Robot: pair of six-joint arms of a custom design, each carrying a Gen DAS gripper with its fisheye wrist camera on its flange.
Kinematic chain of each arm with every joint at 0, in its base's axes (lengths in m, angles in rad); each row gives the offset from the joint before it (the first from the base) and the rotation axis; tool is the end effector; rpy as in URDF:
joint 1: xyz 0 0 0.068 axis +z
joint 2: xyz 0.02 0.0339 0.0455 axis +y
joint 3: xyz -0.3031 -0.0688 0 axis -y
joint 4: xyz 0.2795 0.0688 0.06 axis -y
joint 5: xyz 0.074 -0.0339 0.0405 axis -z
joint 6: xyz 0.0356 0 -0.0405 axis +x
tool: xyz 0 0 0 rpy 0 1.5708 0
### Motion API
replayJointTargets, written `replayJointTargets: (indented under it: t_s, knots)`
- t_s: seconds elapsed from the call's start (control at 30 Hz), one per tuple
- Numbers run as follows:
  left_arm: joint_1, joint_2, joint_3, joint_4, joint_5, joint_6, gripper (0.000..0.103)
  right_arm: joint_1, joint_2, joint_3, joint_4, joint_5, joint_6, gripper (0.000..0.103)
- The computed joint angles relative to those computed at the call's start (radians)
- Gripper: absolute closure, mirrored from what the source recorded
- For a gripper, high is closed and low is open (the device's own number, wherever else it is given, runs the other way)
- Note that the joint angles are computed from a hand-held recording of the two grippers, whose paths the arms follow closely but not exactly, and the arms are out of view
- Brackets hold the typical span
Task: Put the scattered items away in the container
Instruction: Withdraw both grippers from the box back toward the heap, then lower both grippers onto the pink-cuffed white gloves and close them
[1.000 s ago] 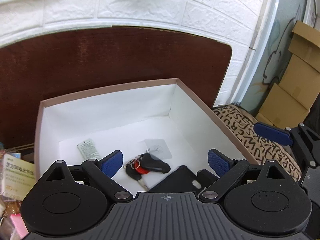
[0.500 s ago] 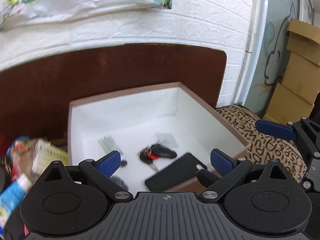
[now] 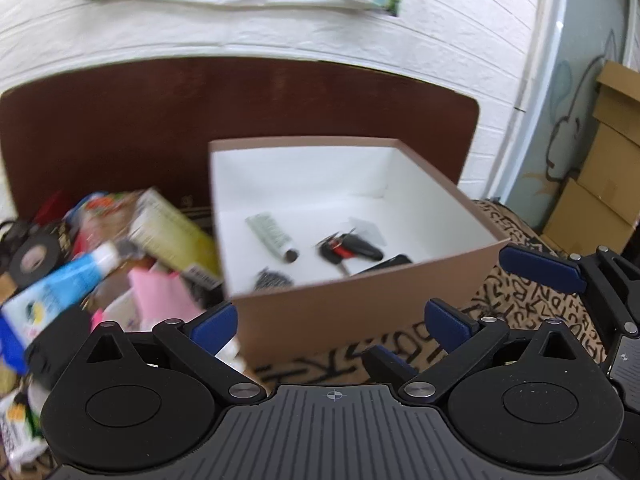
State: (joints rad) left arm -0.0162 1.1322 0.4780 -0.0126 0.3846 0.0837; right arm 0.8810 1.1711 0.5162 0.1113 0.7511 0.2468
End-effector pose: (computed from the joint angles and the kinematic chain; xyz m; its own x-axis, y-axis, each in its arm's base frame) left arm 0.2334 -0.0171 0.1993 -0.5903 0.0871 -0.8025 0.3604 0.9180 -0.1655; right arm 0.1752 0.1742 0.2183 -0.3661 -0.1632 -0.9162 -0.1059 0.9854 -0.1332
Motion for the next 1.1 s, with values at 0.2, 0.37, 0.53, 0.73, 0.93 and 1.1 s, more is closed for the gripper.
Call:
replayJointTargets:
  t_s: [0.2, 0.37, 0.53, 0.73, 0.93, 1.1]
  knots:
    - [0.186, -0.071, -0.093, -0.055, 0.107, 0.073, 0.0, 0.124, 0.108, 0.02, 0.03, 0.016, 0.072, 0.0]
    - [0.364, -0.082, -0.147, -0.076, 0.196, 0.183, 0.0, 0.18, 0.2, 0.041, 0.072, -0.027, 0.119, 0.0]
    - [0.486, -0.014, -0.161, -0.049, 0.252, 0.275, 0.0, 0.214, 0.29, 0.069, 0.116, -0.011, 0.099, 0.0]
    - [0.549, 0.144, -0.093, -0.02, 0.291, 0.28, 0.007, 0.198, 0.378, 0.085, 0.145, 0.036, 0.039, 0.002]
    - [0.508, 0.215, -0.046, 0.075, 0.262, 0.242, 0.019, 0.135, 0.422, 0.087, 0.228, -0.036, 0.005, 0.016]
    - [0.459, 0.299, 0.005, 0.127, 0.232, 0.206, 0.021, 0.083, 0.484, 0.117, 0.275, -0.096, -0.033, 0.031]
